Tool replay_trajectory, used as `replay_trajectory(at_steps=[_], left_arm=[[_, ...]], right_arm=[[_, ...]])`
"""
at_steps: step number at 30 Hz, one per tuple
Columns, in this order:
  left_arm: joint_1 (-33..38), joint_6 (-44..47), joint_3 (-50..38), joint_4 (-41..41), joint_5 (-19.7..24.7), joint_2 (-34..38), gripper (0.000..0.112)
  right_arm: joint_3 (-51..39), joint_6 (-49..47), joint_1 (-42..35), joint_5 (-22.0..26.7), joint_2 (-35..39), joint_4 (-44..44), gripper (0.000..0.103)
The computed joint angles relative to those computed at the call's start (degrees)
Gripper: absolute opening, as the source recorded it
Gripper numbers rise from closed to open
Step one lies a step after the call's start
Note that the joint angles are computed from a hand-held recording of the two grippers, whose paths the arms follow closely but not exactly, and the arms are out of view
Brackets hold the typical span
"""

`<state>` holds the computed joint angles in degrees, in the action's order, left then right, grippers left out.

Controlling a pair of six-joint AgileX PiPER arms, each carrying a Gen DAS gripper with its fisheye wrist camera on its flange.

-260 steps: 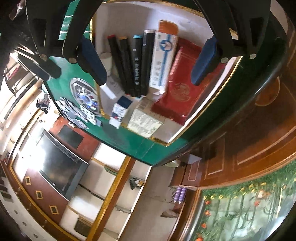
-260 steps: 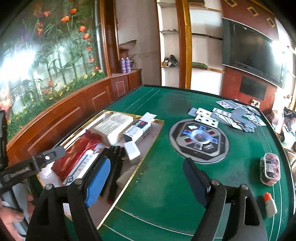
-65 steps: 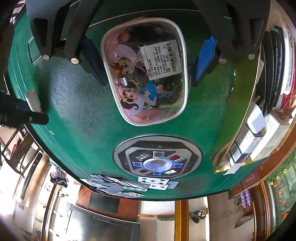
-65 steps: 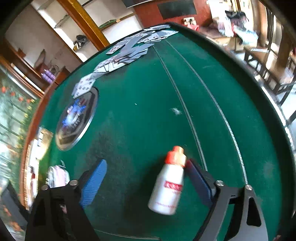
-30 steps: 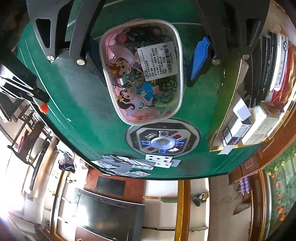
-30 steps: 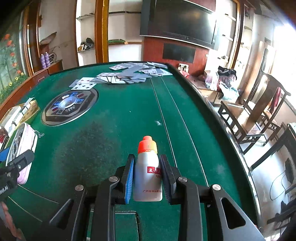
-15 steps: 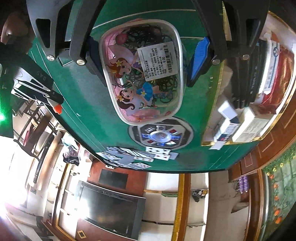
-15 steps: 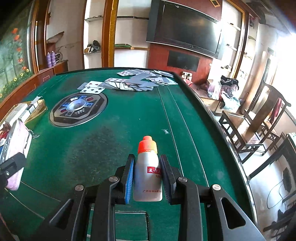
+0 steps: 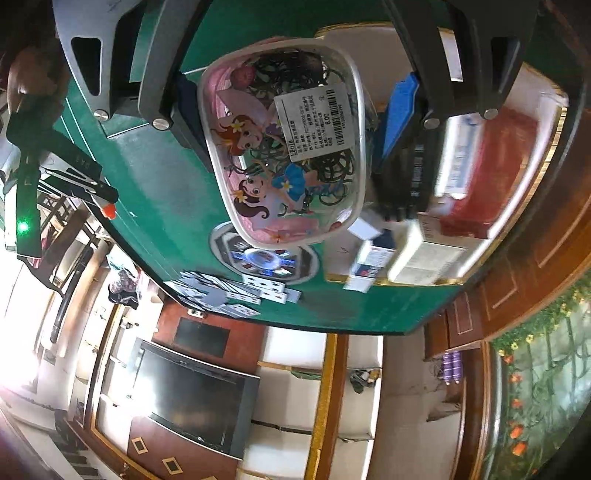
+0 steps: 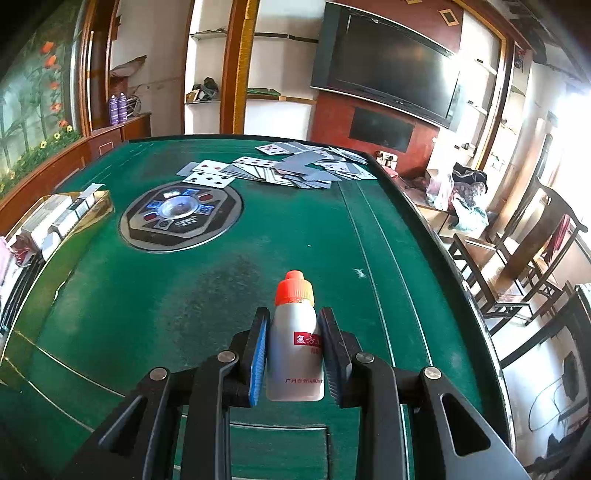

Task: Organize objects
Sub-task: 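Carry the pencil case and glue bottle over the white tray, then lower the pencil case and glue bottle into the tray and open both tools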

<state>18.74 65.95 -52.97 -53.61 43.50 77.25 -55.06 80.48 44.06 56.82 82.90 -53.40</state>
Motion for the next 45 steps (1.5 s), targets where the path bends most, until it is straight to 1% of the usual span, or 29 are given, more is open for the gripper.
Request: replay_trajectory(at_steps=[3, 8, 11, 13, 15, 16, 19, 21, 24, 26, 31, 37, 40, 43, 45], left_arm=[[4.27, 1.34, -1.27, -0.36, 0.78, 0.84, 0.08], [10.69, 1.04, -4.16, -0.1, 0.66, 4.45, 0.08], [13.83, 0.7, -5.91, -0.27, 0.54, 7.15, 0.08], [15.57, 0.29, -7.11, -0.24, 1.04, 8.93, 0.08], [16.63, -0.23, -8.42, -0.08, 2.48, 11.01, 0.08], [16.91, -0.18, -8.83, 0.08, 3.2, 11.96, 0.08], [16.38, 0.01, -8.75, 0.37, 2.29, 13.2, 0.08], [16.63, -0.42, -9.7, 0.36, 2.6, 14.56, 0.08], [16.7, -1.59, -11.63, 0.85, 2.34, 16.29, 0.08], [16.65, -3.09, -14.23, 1.84, 2.77, 18.06, 0.08], [16.07, -8.44, -21.89, 5.3, 4.94, 21.84, 0.08], [11.9, -13.56, -28.7, 11.06, 4.41, 25.64, 0.08], [9.67, -16.21, -31.36, 14.23, 4.07, 27.62, 0.08], [8.13, -18.81, -33.92, 16.54, 4.99, 29.69, 0.08], [7.29, -19.92, -34.85, 17.77, 5.13, 30.41, 0.08]], right_arm=[[-1.56, -0.5, 0.93, -0.06, 1.17, 0.03, 0.029], [-4.42, -1.66, 2.78, -1.5, 2.98, 0.49, 0.029], [-7.08, -3.45, 3.91, -2.74, 4.84, 1.35, 0.029], [-9.25, -5.54, 4.24, -4.72, 6.28, 3.11, 0.029], [-11.51, -8.32, 4.05, -7.86, 7.61, 6.11, 0.029], [-12.61, -10.29, 3.83, -10.18, 8.22, 8.06, 0.029], [-17.12, -16.86, 3.47, -14.68, 11.45, 14.68, 0.03], [-20.84, -24.77, 2.44, -18.41, 14.26, 23.14, 0.03], [-27.3, -34.93, 2.23, -20.16, 19.17, 33.94, 0.03], [-31.27, -39.12, 3.02, -19.92, 21.96, 38.11, 0.03], [-41.47, -47.02, 5.01, -17.2, 29.54, 44.64, 0.03], [-50.05, -53.95, 6.56, -13.5, 37.04, 50.03, 0.03], [-51.42, -55.78, 6.79, -12.34, 38.78, 51.09, 0.03], [-52.02, -57.24, 7.2, -11.71, 39.89, 51.58, 0.03], [-51.96, -57.16, 7.88, -11.77, 40.06, 49.78, 0.03]])
